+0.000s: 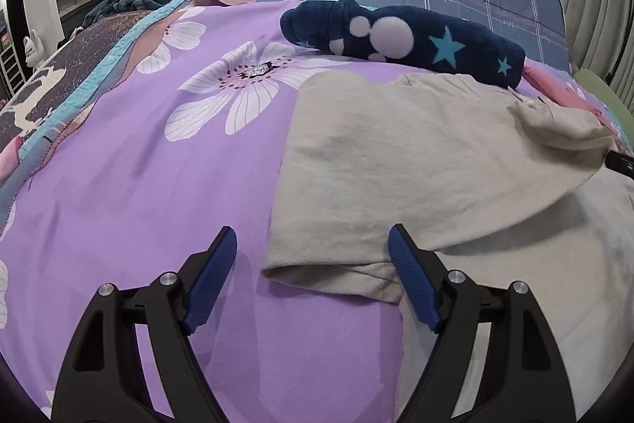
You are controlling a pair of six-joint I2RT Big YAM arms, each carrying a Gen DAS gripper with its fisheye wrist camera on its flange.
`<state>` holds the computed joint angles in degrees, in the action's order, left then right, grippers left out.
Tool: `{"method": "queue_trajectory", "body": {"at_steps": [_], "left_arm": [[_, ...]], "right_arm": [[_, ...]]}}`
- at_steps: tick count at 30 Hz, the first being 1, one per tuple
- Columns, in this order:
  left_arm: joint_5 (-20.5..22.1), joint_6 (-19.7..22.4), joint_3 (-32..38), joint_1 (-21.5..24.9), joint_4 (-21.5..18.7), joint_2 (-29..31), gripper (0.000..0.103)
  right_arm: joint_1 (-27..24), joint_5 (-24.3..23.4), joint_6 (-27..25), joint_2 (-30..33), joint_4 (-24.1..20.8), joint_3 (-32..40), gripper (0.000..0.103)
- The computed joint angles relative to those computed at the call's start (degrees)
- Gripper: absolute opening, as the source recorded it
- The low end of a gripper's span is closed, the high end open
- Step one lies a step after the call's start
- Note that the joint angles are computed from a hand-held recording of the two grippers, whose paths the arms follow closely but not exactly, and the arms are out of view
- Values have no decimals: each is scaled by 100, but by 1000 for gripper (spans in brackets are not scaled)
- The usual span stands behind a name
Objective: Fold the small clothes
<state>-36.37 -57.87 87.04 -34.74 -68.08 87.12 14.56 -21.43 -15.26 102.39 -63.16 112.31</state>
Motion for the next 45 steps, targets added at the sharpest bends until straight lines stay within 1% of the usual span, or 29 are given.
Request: {"method": "queue_trajectory", "body": {"at_steps": [2, 4, 5, 8, 9, 11, 14, 15, 16, 17, 19, 20, 21, 23, 24, 26, 28, 29, 31, 32, 33, 35, 36, 38, 40, 41, 42, 44, 45], "left_arm": [[-33, 46, 53, -20, -55, 42, 79], [-63, 62, 103, -35, -115, 81, 80], [-64, 64, 112, -33, -127, 86, 80], [-62, 24, 121, -27, -163, 94, 82], [-49, 13, 119, -21, -167, 95, 83], [-45, 0, 114, -19, -171, 95, 84], [-13, -5, 71, -7, -120, 63, 85], [19, -7, 42, 5, -81, 43, 85], [41, -15, 24, 12, -58, 31, 85], [64, -22, 5, 20, -32, 18, 86], [110, -35, -51, 37, 37, -21, 86], [114, -42, -60, 37, 43, -27, 87], [114, -45, -66, 36, 46, -30, 87], [110, -38, -72, 37, 47, -33, 87], [111, -36, -73, 38, 46, -32, 87], [120, -36, -86, 40, 57, -44, 87], [117, -32, -89, 38, 58, -50, 87], [114, -24, -83, 36, 56, -50, 87], [124, 41, -92, 22, 91, -66, 87], [139, 81, -91, 15, 109, -71, 87], [143, 122, -86, 2, 115, -72, 87], [152, 187, -72, -13, 125, -68, 87], [165, 222, -81, -14, 140, -74, 87], [206, 252, -120, -5, 191, -101, 87], [272, 250, -192, 20, 260, -155, 87], [289, 236, -213, 30, 258, -172, 87], [288, 232, -220, 30, 248, -178, 89], [221, 225, -198, 18, 158, -165, 90], [197, 239, -183, 5, 128, -156, 90]], "right_arm": [[-391, -269, 273, 258, -643, 335, 9], [-619, -449, 343, 485, -1130, 580, 25], [-703, -492, 391, 540, -1230, 616, 33], [-801, -716, 426, 576, -1191, 595, 36], [-756, -834, 322, 577, -1139, 624, 41], [-594, -913, -3, 525, -1021, 605, 54], [-180, -868, -965, 306, -857, 367, 74], [-10, -720, -1339, 180, -736, 182, 77], [265, -260, -1814, -24, -408, -169, 77], [500, 302, -2056, -189, 47, -517, 76], [795, 1198, -2119, -260, 683, -864, 61], [826, 1407, -1927, -130, 662, -730, 39], [762, 1374, -1611, 54, 428, -442, 29], [439, 1157, -545, 498, -237, 371, 13], [179, 826, 71, 795, -729, 922, 14], [-211, 285, 837, 1139, -1303, 1526, 17], [-580, -259, 1420, 1479, -1854, 2091, 23], [-700, -444, 1510, 1571, -2035, 2229, 27], [-809, -736, 1349, 1637, -2199, 2338, 32], [-808, -797, 1169, 1599, -2159, 2296, 43], [-769, -889, 889, 1496, -2061, 2145, 60], [-705, -1173, 343, 1567, -2264, 2252, 71], [-647, -1265, 117, 1682, -2449, 2431, 71], [-511, -1217, 48, 1905, -2577, 2713, 72], [-355, -1184, 164, 1912, -2250, 2583, 72], [-278, -1122, 120, 1847, -1992, 2426, 64], [-179, -965, -27, 1770, -1745, 2263, 40], [-17, -582, -241, 1739, -1571, 2219, 4], [17, -627, -218, 1774, -1607, 2298, 4]]}}
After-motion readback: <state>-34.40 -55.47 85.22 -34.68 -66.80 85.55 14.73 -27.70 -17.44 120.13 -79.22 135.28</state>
